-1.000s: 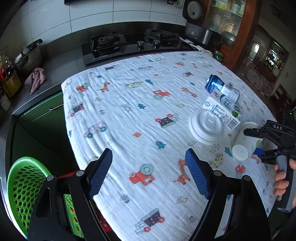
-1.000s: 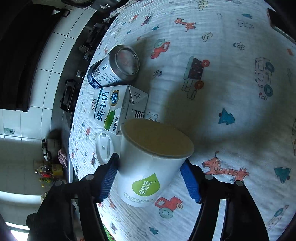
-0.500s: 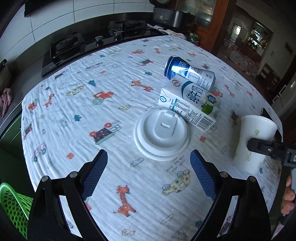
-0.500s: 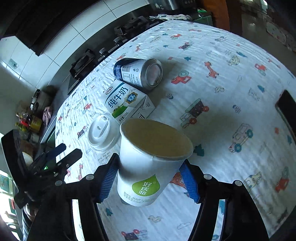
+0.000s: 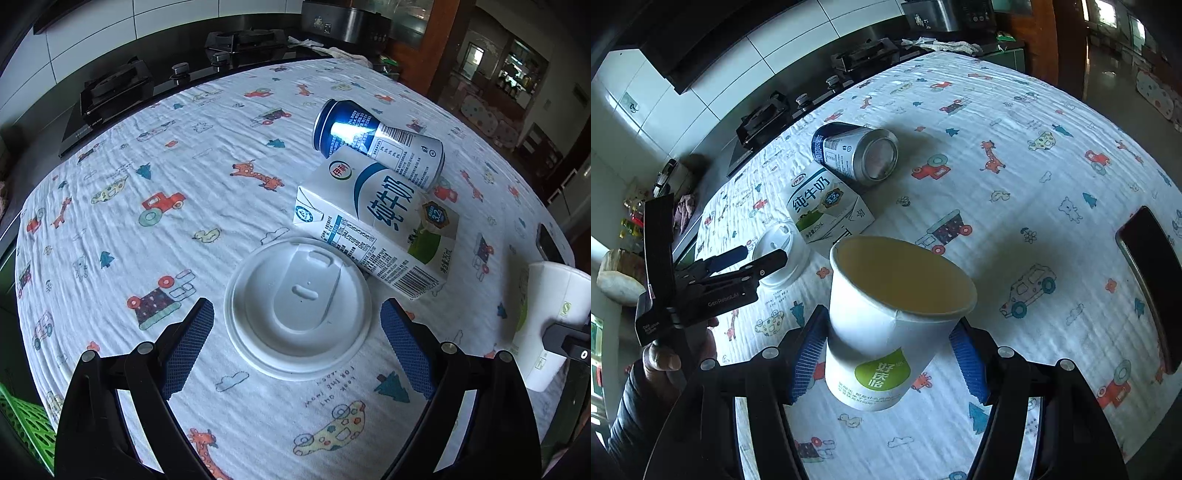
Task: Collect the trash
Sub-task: 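Grasp the white cup lid with the left tool while the right tool holds the cup, then drop the white lid into the basket with the left tool while the right tool drops the cup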
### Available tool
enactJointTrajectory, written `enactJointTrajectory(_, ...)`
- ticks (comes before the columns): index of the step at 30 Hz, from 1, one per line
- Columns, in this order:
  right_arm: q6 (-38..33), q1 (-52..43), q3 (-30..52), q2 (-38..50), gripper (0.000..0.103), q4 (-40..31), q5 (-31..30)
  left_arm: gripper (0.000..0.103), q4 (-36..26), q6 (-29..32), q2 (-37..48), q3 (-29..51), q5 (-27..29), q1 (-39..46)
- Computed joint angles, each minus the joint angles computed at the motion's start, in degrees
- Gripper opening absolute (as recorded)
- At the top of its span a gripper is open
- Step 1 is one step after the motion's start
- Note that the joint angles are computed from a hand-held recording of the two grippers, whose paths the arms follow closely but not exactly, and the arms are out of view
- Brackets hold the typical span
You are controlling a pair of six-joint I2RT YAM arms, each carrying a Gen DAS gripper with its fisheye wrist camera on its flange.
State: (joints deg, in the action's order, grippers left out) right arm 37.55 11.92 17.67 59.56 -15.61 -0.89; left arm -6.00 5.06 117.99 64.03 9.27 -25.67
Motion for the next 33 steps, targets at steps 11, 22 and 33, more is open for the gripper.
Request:
enactJointTrajectory(11,-1.2,0.5,-0.3,-0.6,0.063,-0.8,0.9,0.086,1.2,-0.2,2.8,1.6,-3.0,-1.2)
enactJointTrajectory(22,-0.6,3.1,0.4,1.3,0.063,0.3,1.6,0.078,5.2,0.9,-1.4,-3.8,-1.6,-0.6)
enactJointTrajectory(33,-1.5,9.0,3.9,3.8,0.063,0.9,3.3,0.078,7.3,1.0,-18.3,-17.0,2.0,6.9)
